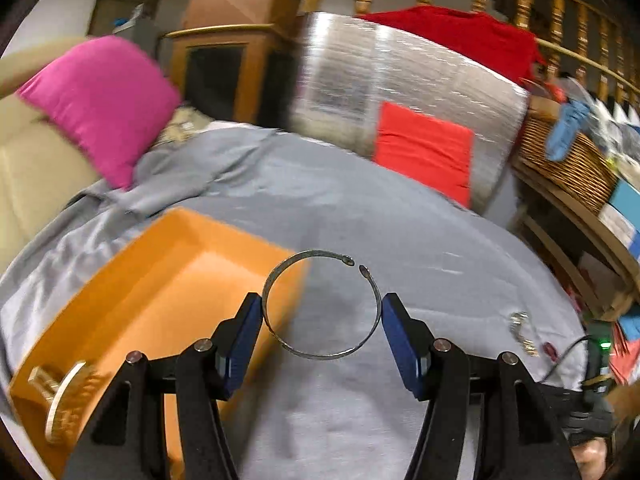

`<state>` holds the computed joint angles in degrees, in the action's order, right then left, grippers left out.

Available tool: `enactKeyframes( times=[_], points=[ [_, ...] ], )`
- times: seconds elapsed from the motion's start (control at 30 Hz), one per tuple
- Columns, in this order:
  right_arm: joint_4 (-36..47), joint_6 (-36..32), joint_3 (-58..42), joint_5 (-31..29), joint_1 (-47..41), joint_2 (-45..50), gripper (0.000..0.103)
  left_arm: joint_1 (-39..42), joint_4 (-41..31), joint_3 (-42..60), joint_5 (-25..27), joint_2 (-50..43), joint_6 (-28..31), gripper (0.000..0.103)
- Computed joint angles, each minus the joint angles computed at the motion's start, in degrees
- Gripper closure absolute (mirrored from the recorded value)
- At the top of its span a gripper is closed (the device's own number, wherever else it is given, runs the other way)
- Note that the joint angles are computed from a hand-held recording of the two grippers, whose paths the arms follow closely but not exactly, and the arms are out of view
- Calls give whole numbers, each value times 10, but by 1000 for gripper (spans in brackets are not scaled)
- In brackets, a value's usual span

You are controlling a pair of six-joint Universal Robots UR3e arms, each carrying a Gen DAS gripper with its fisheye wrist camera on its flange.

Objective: Organize jewelry
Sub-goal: 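Carry the bangle with the left tool toward the tray while the right tool holds the dark ring, then open the left tool releasing the bangle into the tray while the right tool releases the dark ring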

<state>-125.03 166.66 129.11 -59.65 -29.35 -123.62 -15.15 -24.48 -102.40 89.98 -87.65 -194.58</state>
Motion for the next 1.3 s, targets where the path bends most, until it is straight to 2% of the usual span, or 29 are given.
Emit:
enactKeyframes(
  times=[0.17,0.33,0.43,0.53,0.73,0.8,1.13,1.3],
  points=[
    [-95,104,-87,-46,149,103,98,116,-52,-80,-35,92,28,40],
    [-125,166,-274,-118,333,271,98,225,-109,-125,-79,137,61,40],
    [-91,159,-404,-153,417,366,98,268,-139,-135,-106,140,80,41],
    [-41,131,-523,-181,476,448,98,279,-164,-119,-107,112,94,41],
    [58,67,-704,-198,534,574,98,288,-196,-86,-102,57,101,41],
    [81,46,-736,-193,541,598,98,282,-206,-73,-98,38,99,40],
    [112,-13,-755,-149,553,624,98,283,-245,-40,-102,-1,90,40],
    [134,-43,-756,-139,574,628,98,319,-251,-53,-159,12,93,40]
  ],
)
